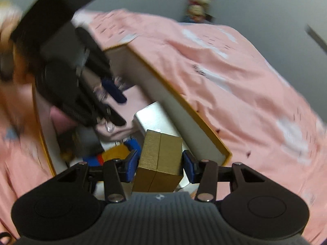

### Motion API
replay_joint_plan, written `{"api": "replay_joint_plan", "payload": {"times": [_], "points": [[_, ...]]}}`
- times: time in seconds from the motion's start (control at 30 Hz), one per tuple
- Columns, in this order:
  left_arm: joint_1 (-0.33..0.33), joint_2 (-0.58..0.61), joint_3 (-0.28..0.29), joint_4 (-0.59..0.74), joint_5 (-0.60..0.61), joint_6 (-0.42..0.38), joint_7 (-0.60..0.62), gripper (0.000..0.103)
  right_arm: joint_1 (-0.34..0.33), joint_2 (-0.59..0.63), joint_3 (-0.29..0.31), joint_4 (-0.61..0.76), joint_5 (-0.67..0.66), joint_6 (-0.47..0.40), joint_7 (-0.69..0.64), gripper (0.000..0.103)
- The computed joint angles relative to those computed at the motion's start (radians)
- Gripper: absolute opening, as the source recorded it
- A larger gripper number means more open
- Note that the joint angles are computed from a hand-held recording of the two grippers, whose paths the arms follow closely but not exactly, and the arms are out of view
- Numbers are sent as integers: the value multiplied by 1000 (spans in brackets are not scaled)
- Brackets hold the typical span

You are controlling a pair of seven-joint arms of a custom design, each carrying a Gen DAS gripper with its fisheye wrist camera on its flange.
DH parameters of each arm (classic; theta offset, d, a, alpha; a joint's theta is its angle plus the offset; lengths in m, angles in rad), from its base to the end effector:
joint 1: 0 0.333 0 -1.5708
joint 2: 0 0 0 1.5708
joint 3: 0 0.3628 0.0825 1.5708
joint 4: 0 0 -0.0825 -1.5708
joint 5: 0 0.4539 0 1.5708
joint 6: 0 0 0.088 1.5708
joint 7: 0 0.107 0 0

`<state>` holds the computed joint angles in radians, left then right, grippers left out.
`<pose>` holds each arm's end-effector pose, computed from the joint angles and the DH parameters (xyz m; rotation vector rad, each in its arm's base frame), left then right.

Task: Organize objects
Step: 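Release the glasses case into the box with the left tool while the right tool lowers the gold box, then lower the gold box into the box and open the right tool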

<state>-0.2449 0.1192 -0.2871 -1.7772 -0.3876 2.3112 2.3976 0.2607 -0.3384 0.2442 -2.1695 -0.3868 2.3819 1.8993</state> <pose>0.6080 -0.3560 0.5588 -0.6149 2.8565 -0.8111 0.4768 0.2768 0.6154 -2.2382 1.4917 -0.8065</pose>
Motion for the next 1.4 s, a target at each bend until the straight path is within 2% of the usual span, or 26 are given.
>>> {"api": "replay_joint_plan", "payload": {"times": [0.23,0.37,0.5,0.73,0.93,1.03,1.4], "points": [[10,-36,23,-30,5,-49,-152,44,30,74,6,52,-135,-91,-227,49],[18,-59,30,-66,-64,-45,-158,44,51,92,-13,56,-134,-115,-291,49],[17,-75,36,-88,-96,-64,-183,44,56,89,-23,58,-121,-133,-301,49],[9,-114,47,-132,-147,-60,-203,44,62,95,-7,85,-187,-241,-307,50],[-2,-152,59,-175,-163,-46,-225,44,79,98,-11,92,-184,-270,-316,50],[-9,-173,67,-198,-184,-45,-221,44,93,97,-11,89,-152,-289,-328,43],[-30,-242,97,-266,-229,-53,-216,44,103,72,-3,70,-131,-302,-286,43]]}}
